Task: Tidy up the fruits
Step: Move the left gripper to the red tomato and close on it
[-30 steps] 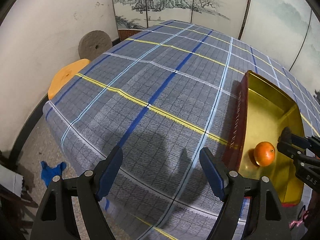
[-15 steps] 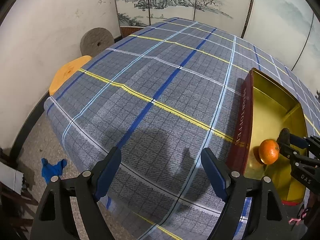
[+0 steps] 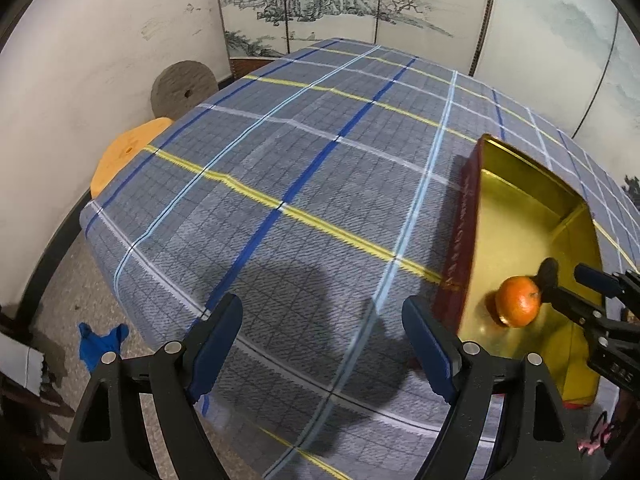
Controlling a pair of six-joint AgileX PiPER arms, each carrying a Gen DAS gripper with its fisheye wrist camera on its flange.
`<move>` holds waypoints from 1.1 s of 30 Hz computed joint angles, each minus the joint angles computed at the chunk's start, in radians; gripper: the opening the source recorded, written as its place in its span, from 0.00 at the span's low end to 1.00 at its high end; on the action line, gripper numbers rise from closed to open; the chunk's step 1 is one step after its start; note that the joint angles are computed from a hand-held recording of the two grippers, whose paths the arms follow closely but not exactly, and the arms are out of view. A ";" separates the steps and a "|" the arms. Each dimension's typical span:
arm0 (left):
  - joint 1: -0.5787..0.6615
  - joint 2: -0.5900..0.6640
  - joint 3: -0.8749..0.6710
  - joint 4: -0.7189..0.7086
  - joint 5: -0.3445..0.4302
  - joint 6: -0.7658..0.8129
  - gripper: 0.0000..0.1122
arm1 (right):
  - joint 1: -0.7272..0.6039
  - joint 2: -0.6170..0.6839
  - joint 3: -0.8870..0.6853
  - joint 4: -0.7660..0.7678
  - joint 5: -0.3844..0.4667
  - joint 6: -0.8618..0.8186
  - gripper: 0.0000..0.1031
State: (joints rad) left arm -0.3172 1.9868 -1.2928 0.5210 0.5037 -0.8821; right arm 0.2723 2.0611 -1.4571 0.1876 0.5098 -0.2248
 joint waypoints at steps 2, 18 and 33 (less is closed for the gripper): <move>-0.017 -0.006 -0.006 0.000 -0.001 -0.002 0.73 | -0.014 -0.052 0.063 0.045 -0.038 -0.027 0.57; -0.283 0.063 -0.226 -0.130 0.047 0.196 0.73 | -0.359 -0.532 0.658 0.195 -0.262 -0.156 0.68; -0.459 0.277 -0.591 -0.217 0.191 0.401 0.73 | -0.680 -0.504 0.843 0.575 -0.299 -0.588 0.73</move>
